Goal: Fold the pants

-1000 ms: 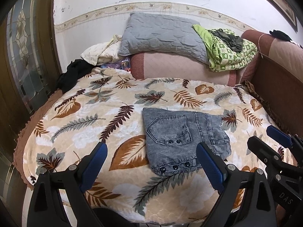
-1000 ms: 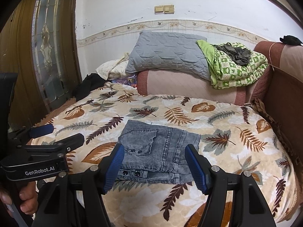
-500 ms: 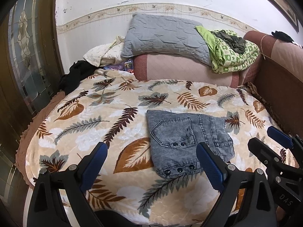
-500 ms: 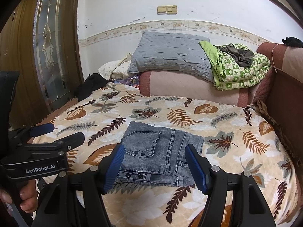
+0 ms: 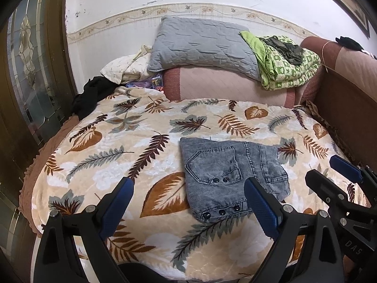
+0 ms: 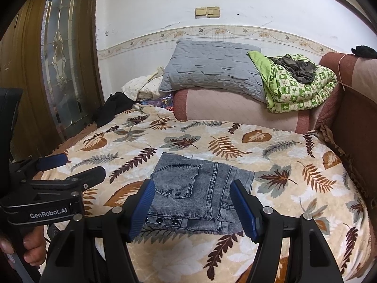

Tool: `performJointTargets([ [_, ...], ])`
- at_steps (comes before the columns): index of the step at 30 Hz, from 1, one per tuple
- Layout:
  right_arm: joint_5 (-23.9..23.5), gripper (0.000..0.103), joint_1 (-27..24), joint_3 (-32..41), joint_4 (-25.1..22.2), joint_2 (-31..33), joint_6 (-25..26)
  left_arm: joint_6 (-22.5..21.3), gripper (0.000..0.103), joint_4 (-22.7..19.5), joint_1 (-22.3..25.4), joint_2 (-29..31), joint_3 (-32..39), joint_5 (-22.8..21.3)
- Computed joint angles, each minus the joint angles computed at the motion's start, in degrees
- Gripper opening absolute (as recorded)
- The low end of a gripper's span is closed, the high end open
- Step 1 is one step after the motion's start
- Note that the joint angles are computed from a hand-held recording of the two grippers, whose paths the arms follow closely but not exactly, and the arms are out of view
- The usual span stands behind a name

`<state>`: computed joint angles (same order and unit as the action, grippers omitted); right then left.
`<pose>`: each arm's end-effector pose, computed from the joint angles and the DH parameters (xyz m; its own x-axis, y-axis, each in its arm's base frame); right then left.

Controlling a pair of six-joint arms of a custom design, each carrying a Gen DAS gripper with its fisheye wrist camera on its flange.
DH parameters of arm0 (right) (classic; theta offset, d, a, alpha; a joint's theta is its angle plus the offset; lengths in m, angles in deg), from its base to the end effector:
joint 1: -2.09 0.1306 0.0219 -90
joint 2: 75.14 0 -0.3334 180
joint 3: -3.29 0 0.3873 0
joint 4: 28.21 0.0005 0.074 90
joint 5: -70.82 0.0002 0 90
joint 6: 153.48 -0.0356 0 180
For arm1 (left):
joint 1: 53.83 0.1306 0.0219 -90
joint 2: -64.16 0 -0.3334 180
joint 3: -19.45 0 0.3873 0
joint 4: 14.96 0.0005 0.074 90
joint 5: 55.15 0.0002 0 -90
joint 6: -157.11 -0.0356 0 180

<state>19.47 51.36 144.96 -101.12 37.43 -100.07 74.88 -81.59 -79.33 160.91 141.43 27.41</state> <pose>0.3837 0.4107 0.5562 -0.5402 0.0861 -0.8371 0.0302 0.9961 0.0830 0.4470 -0.2087 0.5543 -0.6373 0.1554 -0.7548 0.2554 0.9667 -0.0166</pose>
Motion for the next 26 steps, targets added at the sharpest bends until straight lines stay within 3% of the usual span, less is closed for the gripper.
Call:
performJointTargets([
  [26,-1.69,0.07,-1.19,1.2,0.08,1.06,-0.75,0.38,0.095,0.08,-0.1,1.74,1.4,1.79],
])
